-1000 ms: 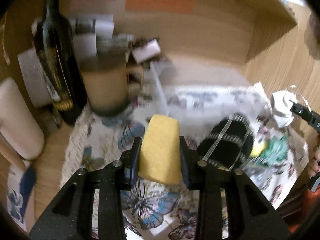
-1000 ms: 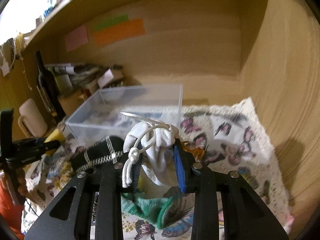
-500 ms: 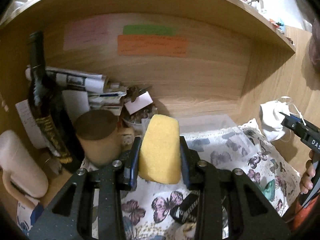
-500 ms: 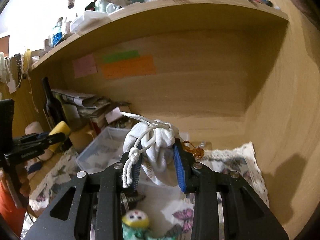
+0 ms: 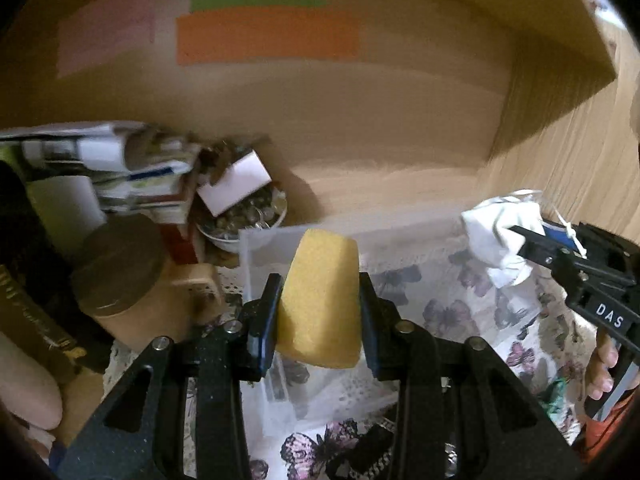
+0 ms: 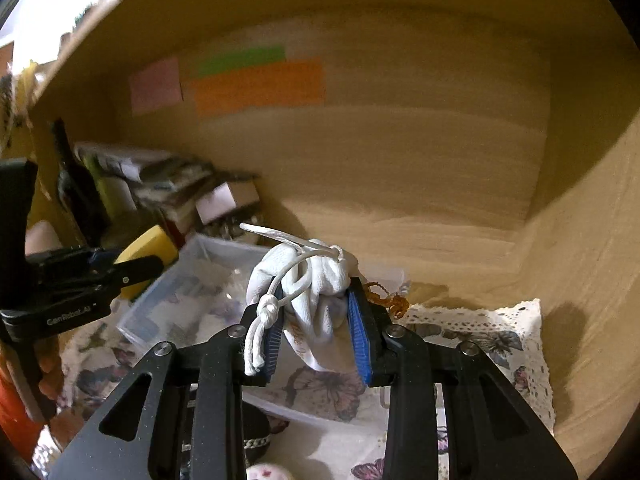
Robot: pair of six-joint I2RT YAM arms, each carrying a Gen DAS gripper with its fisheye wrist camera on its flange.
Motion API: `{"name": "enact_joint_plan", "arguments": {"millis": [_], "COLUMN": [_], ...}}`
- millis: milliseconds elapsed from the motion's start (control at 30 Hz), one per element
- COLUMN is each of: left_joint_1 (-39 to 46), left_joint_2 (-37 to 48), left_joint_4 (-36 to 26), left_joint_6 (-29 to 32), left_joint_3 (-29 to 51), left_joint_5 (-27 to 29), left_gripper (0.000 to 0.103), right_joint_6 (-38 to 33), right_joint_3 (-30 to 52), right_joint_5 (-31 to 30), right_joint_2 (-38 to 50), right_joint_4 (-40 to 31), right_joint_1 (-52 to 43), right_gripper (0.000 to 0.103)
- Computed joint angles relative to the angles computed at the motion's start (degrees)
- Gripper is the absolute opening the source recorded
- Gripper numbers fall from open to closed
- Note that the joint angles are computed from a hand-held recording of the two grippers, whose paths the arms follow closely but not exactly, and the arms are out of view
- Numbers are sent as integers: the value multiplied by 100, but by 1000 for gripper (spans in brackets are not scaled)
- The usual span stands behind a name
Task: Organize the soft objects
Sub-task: 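Carry the pouch into the clear box and open the right tool while the left releases the sponge there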
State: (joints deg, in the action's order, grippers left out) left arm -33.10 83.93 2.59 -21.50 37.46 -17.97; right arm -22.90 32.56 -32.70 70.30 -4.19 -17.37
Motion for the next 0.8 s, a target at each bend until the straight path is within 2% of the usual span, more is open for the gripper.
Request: {"name": "enact_joint_plan", "arguments": {"millis": [267, 333, 433, 533, 633, 667, 700, 800], "left_joint_1": [147, 115, -40, -99, -85, -75, -67, -54], "left_joint_2": [1359, 1581, 1811, 1862, 1916, 1933, 1958, 1941], "left_joint_4": [-176, -237, -308, -350, -413, -434, -441, -315], "left_joint_6": [170, 207, 258, 276, 298, 293, 284, 255], "left_joint_3": [782, 917, 1071, 1124, 1194, 1219, 1245, 1202], "left_joint_5": [377, 335, -39, -99, -112, -97, -77, -44], "left_gripper": [35, 35, 35, 36, 42, 47, 54, 62], "right_joint_6": [-176, -256, -329, -356, -394, -405, -416, -447], "right_joint_3": [423, 524, 736, 905, 931, 934, 933, 907], "right_joint_5": [912, 1066, 1212, 1293, 1286, 1307, 1329, 1314], "right_joint_2": [1208, 1447, 1833, 2097, 2150, 2125, 2099, 2007], "right_joint_4": [76, 43, -83, -205, -243, -276, -303, -326], "right_joint_1": [711, 802, 880, 910, 893, 889, 889, 890], "right_gripper": [28, 28, 28, 29, 30, 30, 32, 43]}}
